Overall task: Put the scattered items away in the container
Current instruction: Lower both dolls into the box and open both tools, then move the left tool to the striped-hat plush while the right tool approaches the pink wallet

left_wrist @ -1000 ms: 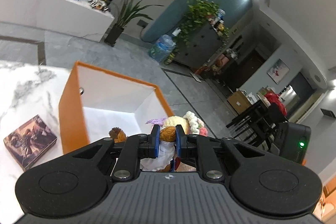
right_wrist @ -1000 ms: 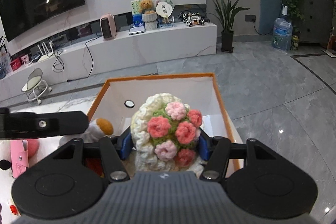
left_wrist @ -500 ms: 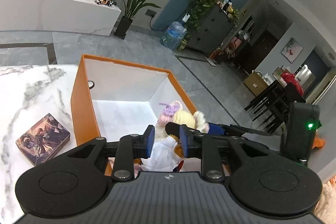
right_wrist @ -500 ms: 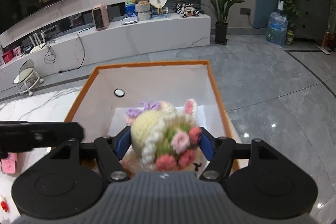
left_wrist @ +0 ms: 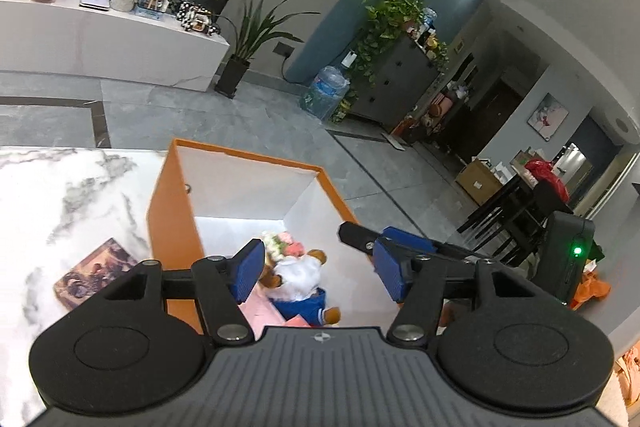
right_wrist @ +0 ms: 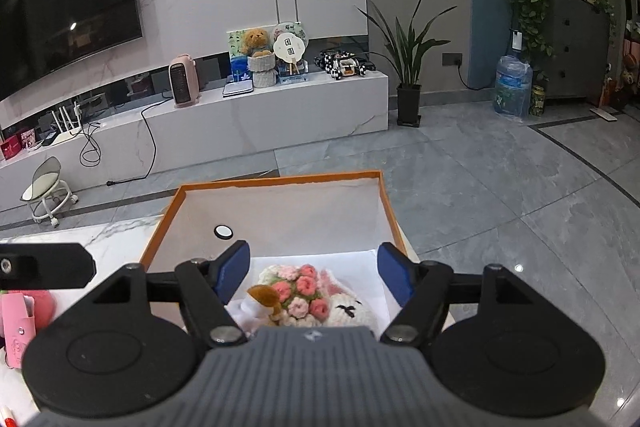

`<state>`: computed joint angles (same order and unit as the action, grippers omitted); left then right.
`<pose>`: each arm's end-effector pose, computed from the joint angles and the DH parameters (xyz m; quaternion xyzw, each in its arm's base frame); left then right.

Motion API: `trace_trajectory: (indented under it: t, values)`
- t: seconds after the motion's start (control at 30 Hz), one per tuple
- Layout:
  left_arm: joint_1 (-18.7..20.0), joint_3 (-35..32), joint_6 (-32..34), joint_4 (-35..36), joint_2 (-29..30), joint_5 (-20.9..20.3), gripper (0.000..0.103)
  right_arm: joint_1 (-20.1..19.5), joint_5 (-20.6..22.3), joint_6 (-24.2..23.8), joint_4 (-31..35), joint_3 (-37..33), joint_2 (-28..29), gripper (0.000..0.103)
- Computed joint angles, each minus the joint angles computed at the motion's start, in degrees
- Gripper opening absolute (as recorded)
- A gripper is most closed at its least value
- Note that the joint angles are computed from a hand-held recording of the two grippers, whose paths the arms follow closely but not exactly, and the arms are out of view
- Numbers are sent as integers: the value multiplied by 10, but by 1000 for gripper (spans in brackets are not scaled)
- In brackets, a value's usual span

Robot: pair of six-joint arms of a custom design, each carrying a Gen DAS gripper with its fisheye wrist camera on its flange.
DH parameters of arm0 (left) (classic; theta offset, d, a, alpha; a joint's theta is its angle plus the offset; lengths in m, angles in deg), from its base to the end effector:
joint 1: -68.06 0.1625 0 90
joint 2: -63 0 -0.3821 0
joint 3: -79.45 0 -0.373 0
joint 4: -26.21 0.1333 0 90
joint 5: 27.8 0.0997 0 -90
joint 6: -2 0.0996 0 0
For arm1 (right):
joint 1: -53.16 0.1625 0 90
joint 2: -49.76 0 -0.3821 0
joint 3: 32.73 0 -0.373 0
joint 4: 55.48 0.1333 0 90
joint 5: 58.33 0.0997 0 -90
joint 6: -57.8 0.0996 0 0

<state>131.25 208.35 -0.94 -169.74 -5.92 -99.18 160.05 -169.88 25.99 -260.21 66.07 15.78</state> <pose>-0.0607 -0.4861 0.2021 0.1261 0.9019 -0.4107 0.0450 0.2700 -0.5562 0.0551 0.2954 -0.8439 0.3890 0.2219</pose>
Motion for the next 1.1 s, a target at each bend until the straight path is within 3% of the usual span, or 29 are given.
trace_trajectory:
  t: [0.43, 0.83, 1.1]
  values:
    - [-7, 48, 13, 55, -100, 64, 70, 23, 19, -24, -18, 4, 10, 73]
    - [-10, 111, 7, 136, -252, 144, 72, 51, 61, -69, -51, 11, 32, 74]
    - [-21, 153, -8, 245, -365, 202, 72, 71, 73, -92, -36, 6, 52, 74]
